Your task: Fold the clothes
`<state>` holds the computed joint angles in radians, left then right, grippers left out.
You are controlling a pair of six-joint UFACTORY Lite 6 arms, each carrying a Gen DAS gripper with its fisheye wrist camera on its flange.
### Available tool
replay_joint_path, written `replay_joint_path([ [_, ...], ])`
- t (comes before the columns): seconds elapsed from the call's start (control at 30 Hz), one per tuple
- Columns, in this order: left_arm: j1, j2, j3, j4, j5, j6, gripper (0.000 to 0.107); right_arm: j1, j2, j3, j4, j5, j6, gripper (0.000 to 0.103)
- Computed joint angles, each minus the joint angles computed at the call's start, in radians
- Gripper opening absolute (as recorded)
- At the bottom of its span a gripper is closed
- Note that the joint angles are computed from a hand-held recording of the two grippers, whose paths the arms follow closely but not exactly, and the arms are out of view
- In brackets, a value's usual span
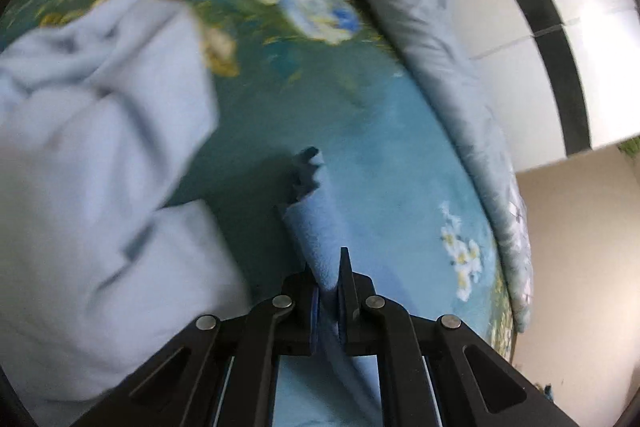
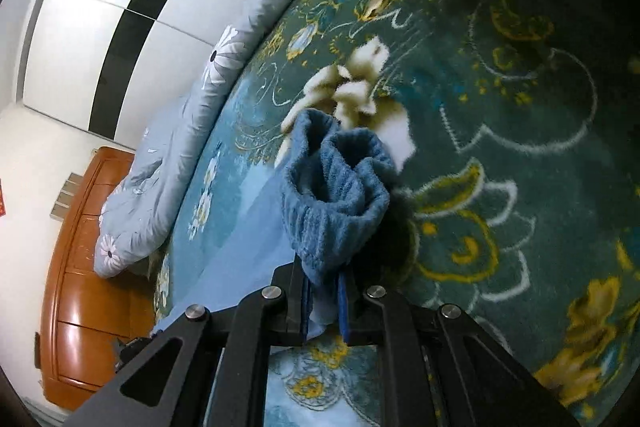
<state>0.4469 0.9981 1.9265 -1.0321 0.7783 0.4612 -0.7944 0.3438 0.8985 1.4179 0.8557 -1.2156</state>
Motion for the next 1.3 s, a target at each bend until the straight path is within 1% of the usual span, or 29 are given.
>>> replay_joint_path([
  [0.03,0.0,-0.003,-0.003,0.002,-0.004,-0.005,0.007,-0.007,-0.011,-0.009,-0.004,0.009,0.003,0.014],
  [0.1,-0.023,-0.067,-0.047,0.021,-0.043,-0.005,0.007,-0.009,-0.038,-0.025,-0.019,0.003,0.011,0.015],
  [0.17,-0.05,-0.136,-0.092,0.046,-0.086,-0.006,0.007,-0.008,-0.078,-0.053,-0.029,-0.013,0.009,0.019],
  [0.23,-0.106,-0.268,-0.185,0.082,-0.168,0.021,0.007,-0.028,-0.135,-0.114,0.007,-0.021,-0.022,0.036],
  [0.3,-0.166,-0.406,-0.288,0.091,-0.242,0.071,0.007,-0.049,-0.191,-0.174,0.041,-0.027,-0.051,0.04],
  [0.37,-0.237,-0.527,-0.359,0.129,-0.309,0.089,0.007,-0.094,-0.228,-0.223,0.047,0.001,-0.073,0.041],
  [0.43,-0.34,-0.653,-0.426,0.147,-0.377,0.125,0.007,-0.138,-0.263,-0.262,0.039,0.026,-0.089,0.042],
  [0.47,-0.383,-0.697,-0.452,0.148,-0.396,0.135,0.007,-0.156,-0.279,-0.277,0.033,0.038,-0.095,0.042],
  [0.53,-0.472,-0.749,-0.471,0.209,-0.403,0.081,0.007,-0.195,-0.309,-0.306,0.02,0.062,-0.106,0.042],
  [0.6,-0.594,-0.699,-0.431,0.334,-0.422,-0.045,0.007,-0.224,-0.313,-0.322,0.009,0.098,-0.116,0.042],
  [0.67,-0.709,-0.621,-0.353,0.468,-0.419,-0.181,0.007,-0.242,-0.317,-0.338,0.003,0.12,-0.13,0.042],
  [0.77,-0.837,-0.499,-0.261,0.577,-0.405,-0.303,0.007,-0.261,-0.323,-0.362,-0.011,0.141,-0.143,0.042],
  [0.87,-0.972,-0.413,-0.232,0.831,-0.418,-0.576,0.007,-0.291,-0.329,-0.385,-0.036,0.15,-0.162,0.042],
  [0.9,-1.009,-0.386,-0.23,0.881,-0.42,-0.63,0.007,-0.306,-0.329,-0.39,-0.043,0.155,-0.17,0.042],
  [0.97,-1.05,-0.35,-0.225,0.912,-0.415,-0.663,0.007,-0.334,-0.326,-0.399,-0.055,0.165,-0.187,0.042],
  [1.03,-1.09,-0.316,-0.228,0.984,-0.398,-0.745,0.008,-0.351,-0.315,-0.404,-0.063,0.165,-0.197,0.042],
  [1.07,-1.097,-0.302,-0.232,0.994,-0.396,-0.761,0.008,-0.36,-0.31,-0.406,-0.067,0.164,-0.202,0.042],
  [1.13,-1.109,-0.285,-0.25,0.998,-0.396,-0.783,0.009,-0.364,-0.295,-0.407,-0.066,0.158,-0.205,0.042],
  [1.2,-1.114,-0.294,-0.289,0.966,-0.408,-0.759,0.012,-0.358,-0.288,-0.408,-0.059,0.147,-0.203,0.042],
  [1.27,-1.119,-0.318,-0.321,0.901,-0.424,-0.694,0.023,-0.35,-0.283,-0.411,-0.052,0.139,-0.204,0.042],
  [1.3,-1.121,-0.331,-0.335,0.84,-0.43,-0.632,0.038,-0.344,-0.281,-0.41,-0.049,0.138,-0.205,0.042],
])
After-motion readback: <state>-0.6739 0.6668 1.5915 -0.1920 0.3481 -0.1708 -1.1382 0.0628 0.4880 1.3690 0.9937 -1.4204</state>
